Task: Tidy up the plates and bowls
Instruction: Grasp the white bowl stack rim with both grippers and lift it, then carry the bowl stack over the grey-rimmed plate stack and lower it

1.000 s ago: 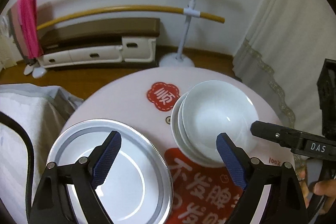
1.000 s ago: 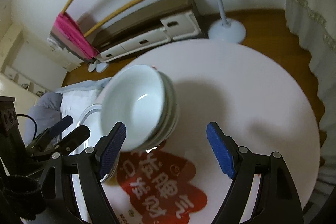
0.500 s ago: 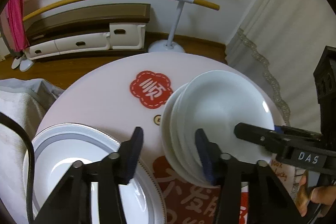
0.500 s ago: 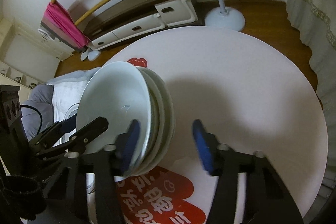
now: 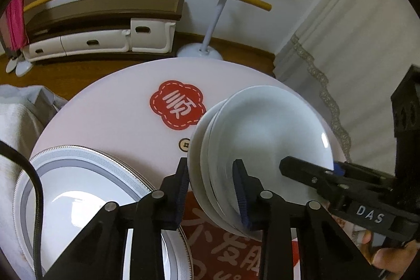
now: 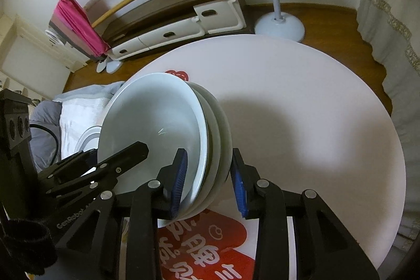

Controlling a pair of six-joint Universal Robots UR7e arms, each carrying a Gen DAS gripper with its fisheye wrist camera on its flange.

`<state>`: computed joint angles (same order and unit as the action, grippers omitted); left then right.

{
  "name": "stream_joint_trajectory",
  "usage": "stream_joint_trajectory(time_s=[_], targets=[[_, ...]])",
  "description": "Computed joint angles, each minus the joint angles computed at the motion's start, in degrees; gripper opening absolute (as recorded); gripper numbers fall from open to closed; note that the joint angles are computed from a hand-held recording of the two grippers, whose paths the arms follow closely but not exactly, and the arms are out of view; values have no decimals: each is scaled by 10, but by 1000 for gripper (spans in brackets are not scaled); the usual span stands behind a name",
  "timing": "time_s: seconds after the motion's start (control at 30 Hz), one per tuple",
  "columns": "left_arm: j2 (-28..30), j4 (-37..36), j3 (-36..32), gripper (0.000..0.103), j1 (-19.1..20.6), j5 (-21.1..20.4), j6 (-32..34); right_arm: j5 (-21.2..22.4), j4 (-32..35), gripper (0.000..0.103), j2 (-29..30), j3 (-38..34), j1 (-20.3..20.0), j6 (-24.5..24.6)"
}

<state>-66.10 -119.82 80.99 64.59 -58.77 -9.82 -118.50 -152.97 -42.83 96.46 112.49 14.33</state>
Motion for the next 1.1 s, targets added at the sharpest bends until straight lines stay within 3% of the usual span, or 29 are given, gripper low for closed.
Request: stream_joint_trajectory(time_s=[0.23, 0.4, 1.1], targets=[[-11, -20, 33, 24, -13, 20, -10, -9, -12, 33, 5, -1, 6, 3], [-21, -25, 44, 24, -15, 4, -15, -7, -17, 33, 3, 3, 5, 1], [-82, -43, 96, 24, -44, 14, -21, -10, -38, 33, -22, 26, 28, 7]])
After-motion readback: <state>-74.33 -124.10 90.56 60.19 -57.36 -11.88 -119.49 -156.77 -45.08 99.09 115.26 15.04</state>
